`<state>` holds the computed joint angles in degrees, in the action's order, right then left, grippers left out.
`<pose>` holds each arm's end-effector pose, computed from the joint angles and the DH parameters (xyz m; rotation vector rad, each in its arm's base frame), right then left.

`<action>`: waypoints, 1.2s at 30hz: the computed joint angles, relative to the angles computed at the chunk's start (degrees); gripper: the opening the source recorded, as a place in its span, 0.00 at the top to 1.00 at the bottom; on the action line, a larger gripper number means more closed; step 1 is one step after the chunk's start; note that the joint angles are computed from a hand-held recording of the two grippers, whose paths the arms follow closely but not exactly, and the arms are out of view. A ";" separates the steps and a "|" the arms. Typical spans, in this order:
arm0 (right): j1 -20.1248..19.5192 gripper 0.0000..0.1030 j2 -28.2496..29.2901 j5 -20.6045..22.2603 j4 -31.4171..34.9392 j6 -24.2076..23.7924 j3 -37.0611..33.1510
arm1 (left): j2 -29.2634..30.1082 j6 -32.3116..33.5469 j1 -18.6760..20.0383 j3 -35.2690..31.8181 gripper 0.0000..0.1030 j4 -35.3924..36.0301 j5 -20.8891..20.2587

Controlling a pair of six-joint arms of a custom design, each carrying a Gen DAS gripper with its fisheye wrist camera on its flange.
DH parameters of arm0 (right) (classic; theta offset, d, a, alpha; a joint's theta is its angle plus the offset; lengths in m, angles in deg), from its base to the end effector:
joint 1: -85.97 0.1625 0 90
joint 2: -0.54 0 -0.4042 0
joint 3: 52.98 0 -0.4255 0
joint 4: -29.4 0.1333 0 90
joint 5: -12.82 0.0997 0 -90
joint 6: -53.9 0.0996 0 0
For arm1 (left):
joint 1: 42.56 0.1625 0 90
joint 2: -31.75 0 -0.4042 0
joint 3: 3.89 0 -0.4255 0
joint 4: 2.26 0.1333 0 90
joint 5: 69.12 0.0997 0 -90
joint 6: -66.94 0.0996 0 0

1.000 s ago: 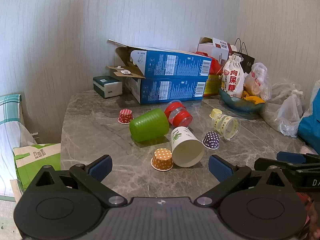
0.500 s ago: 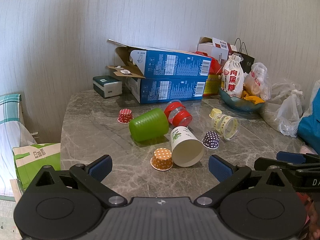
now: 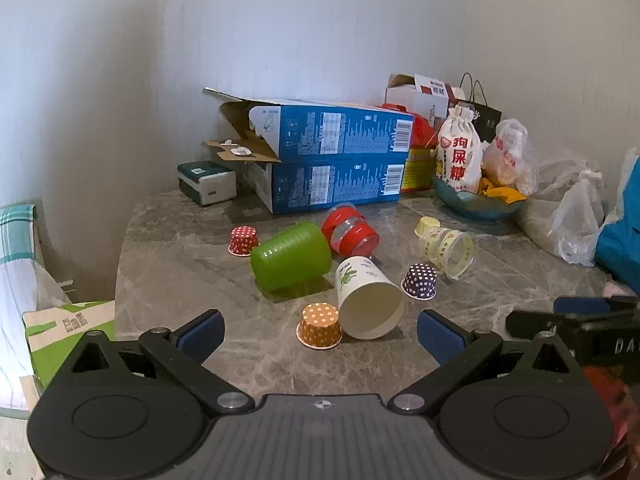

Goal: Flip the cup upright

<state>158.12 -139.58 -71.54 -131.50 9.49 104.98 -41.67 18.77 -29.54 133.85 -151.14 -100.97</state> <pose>0.0645 -0.2666 0.3114 0.6360 -2.4262 1.1354 -0.3348 -0.3011 0.1046 0.6486 2.2744 -1.1151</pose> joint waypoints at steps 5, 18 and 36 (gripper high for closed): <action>2.66 0.01 7.22 -4.06 -2.42 1.86 -3.74 | 1.01 3.52 2.94 -0.46 0.00 -4.40 -3.62; 15.91 0.04 31.32 -16.32 3.10 8.89 -22.30 | 2.10 10.52 7.92 -1.72 0.00 -10.79 -6.75; 17.63 0.21 59.55 -42.65 27.08 10.78 -52.14 | 3.05 13.89 11.66 -1.41 0.00 -14.43 -8.24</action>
